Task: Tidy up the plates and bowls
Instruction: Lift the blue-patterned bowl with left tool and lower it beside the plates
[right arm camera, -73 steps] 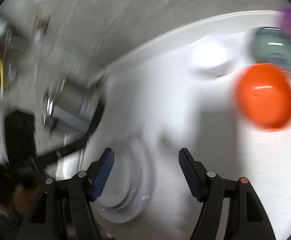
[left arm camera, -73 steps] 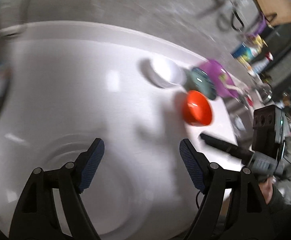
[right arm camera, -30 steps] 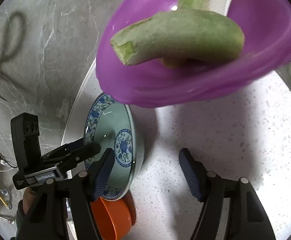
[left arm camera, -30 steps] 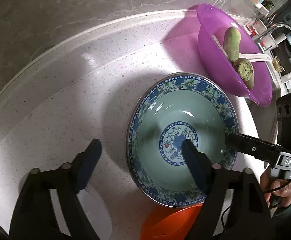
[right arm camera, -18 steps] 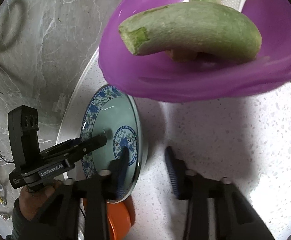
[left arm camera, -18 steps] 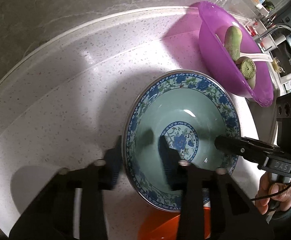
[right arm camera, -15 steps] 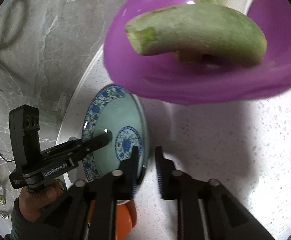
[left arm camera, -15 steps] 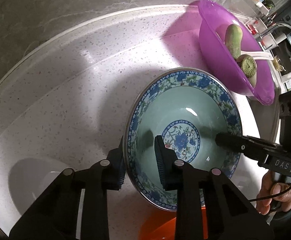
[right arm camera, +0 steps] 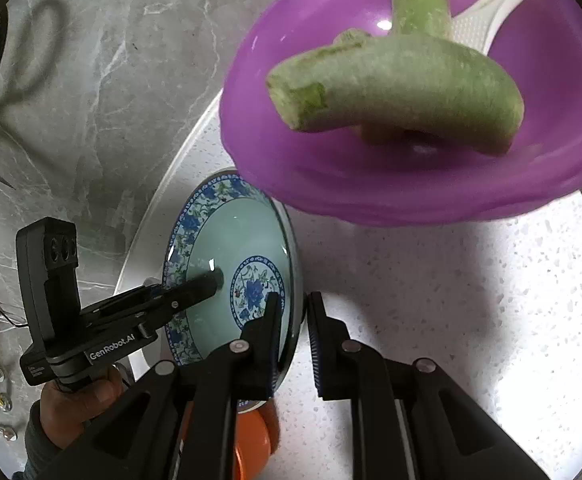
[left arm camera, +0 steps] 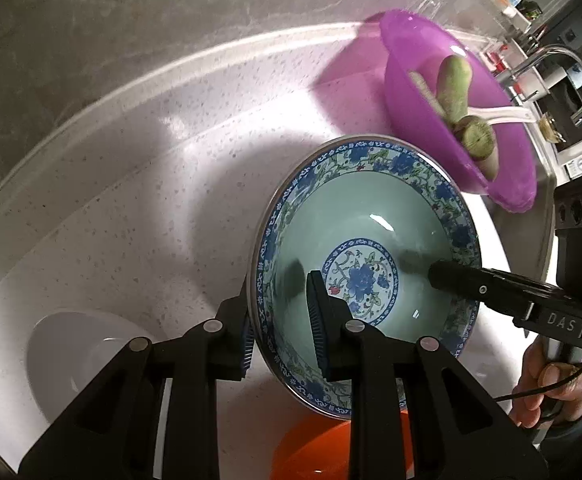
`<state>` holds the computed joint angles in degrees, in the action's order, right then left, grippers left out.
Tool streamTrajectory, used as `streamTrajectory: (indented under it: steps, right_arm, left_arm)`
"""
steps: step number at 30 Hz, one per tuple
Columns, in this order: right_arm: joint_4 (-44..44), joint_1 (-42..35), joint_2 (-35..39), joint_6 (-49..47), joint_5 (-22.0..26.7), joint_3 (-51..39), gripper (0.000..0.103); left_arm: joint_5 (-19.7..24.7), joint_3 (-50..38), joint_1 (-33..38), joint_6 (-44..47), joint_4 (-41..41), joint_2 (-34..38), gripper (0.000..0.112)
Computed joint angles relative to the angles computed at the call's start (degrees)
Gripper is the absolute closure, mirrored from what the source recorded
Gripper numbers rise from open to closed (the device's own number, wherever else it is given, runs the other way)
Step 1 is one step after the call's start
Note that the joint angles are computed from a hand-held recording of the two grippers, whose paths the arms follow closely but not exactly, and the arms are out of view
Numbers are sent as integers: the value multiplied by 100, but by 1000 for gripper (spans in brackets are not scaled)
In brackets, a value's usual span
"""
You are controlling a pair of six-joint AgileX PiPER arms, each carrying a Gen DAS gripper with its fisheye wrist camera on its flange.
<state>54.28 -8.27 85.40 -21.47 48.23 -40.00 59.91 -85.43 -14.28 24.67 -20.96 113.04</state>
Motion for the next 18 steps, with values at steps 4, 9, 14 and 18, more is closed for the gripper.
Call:
streamTrajectory:
  steps: [4,9,14,18]
  right_arm:
    - [-118,-57,-172,203,208,-106,87]
    - [-479,-244,-795,549,729,-227,87]
    - [-836,-397,-1605,980,1433,-358,87]
    - [-1106,-305,-2359,1408,2014,-373,87]
  left_arm:
    - [87,90,-12,-11,-58,-318,91]
    - [173,527,-6,2,-150,-1038,91]
    - [307,1160,86,64,-290,-1947,91]
    - [514,1869,250,97,-378,-2913,91]
